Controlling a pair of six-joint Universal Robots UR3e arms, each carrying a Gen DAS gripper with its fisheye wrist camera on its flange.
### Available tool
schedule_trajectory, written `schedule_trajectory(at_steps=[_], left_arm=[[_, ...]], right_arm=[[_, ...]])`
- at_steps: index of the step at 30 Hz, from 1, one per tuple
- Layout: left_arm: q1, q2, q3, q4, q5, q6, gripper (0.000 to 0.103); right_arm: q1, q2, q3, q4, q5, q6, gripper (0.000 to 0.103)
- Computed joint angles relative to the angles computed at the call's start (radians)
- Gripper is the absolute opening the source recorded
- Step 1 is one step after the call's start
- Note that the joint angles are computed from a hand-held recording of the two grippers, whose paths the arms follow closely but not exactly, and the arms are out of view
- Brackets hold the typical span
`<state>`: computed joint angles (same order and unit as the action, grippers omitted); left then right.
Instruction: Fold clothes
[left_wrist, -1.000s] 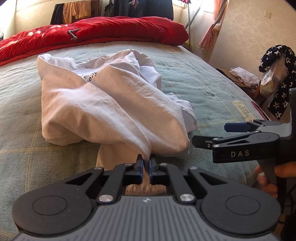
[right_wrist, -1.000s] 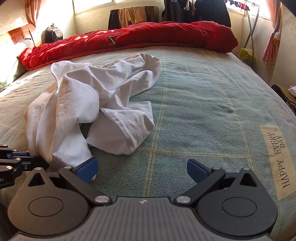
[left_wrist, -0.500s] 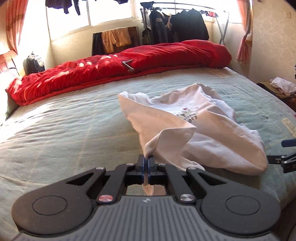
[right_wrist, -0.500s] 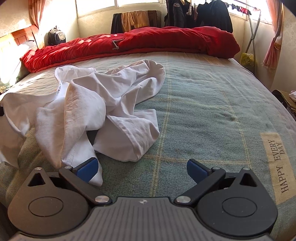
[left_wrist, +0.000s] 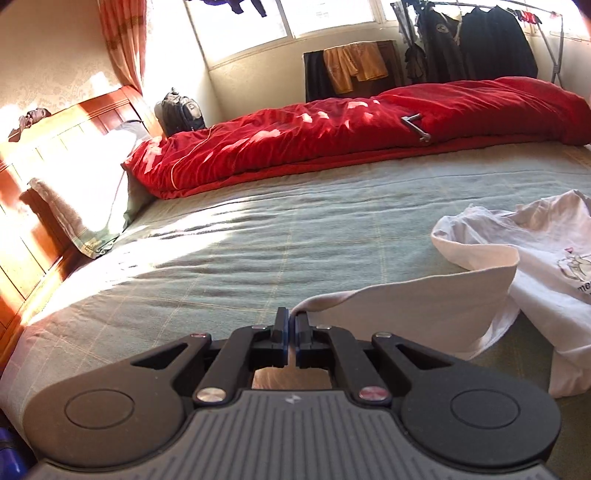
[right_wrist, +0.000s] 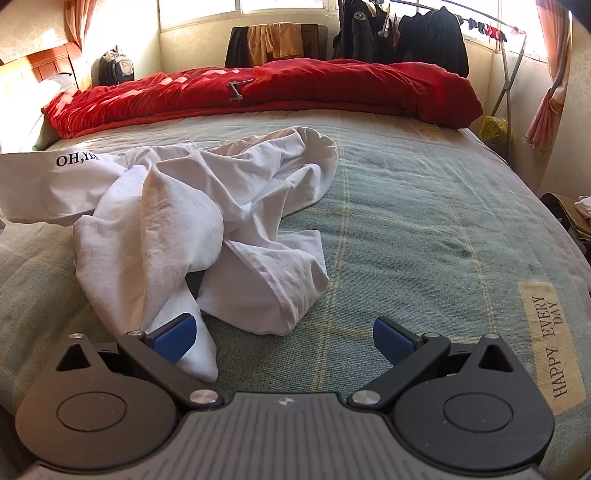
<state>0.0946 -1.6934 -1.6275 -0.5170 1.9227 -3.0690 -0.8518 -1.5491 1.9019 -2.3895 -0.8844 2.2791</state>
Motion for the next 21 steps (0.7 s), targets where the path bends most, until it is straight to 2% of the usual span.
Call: schedule_trajectory(at_steps=[11, 18, 21], left_arm=[[0.21, -0.17, 0.222, -0.115, -0.022, -0.012, 0.001], [0.298, -0.269, 0.343, -0.18, -0.004, -0.011, 0.002], [0.305, -0.317, 0.377, -0.185, 0.039, 0.014, 0.002]], right_arm=[[0.064, 0.038, -0.026, -0.081, -0.065, 0.06, 0.103], [0.099, 0.072, -0.064, -0.131, -0.106, 0.125, 0.103], [0.117, 0.09, -0.084, -0.151, -0.115, 0.152, 0.103]])
